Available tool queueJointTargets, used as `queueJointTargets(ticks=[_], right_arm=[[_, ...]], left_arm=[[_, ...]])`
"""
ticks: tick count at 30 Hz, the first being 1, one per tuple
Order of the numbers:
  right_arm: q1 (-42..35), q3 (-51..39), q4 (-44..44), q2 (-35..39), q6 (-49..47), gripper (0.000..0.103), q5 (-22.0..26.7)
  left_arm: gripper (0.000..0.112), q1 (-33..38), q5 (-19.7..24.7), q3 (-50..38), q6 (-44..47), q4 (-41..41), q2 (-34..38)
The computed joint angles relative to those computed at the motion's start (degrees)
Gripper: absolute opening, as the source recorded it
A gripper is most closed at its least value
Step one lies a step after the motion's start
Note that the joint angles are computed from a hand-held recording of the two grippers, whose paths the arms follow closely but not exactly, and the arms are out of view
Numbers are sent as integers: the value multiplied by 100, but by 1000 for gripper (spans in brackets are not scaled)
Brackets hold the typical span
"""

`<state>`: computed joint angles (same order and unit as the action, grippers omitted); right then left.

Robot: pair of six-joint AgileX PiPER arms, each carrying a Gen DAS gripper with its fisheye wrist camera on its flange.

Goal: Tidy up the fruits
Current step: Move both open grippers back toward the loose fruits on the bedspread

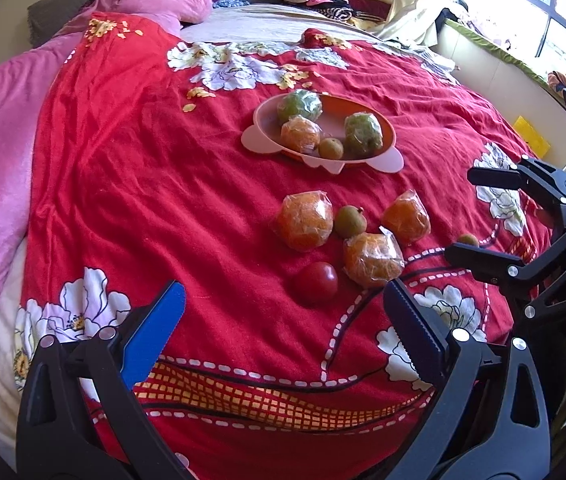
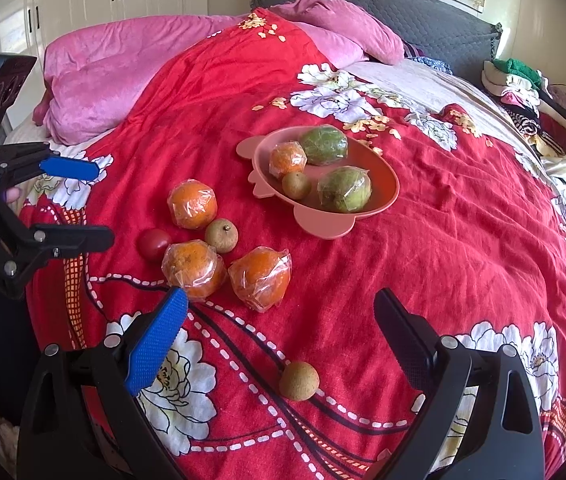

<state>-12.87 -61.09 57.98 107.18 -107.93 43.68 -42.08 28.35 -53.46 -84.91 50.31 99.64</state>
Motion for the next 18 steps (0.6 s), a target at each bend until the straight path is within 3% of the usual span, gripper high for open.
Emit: queueJointTargets(ticks=[12, 18], right_arm=[[-12, -79, -50, 97, 94, 94, 39], [70, -260, -153, 297, 270, 92, 29]], left_arm=[[93, -33, -120, -172, 533, -178, 255], [86, 102, -236, -225, 1012, -501, 344]])
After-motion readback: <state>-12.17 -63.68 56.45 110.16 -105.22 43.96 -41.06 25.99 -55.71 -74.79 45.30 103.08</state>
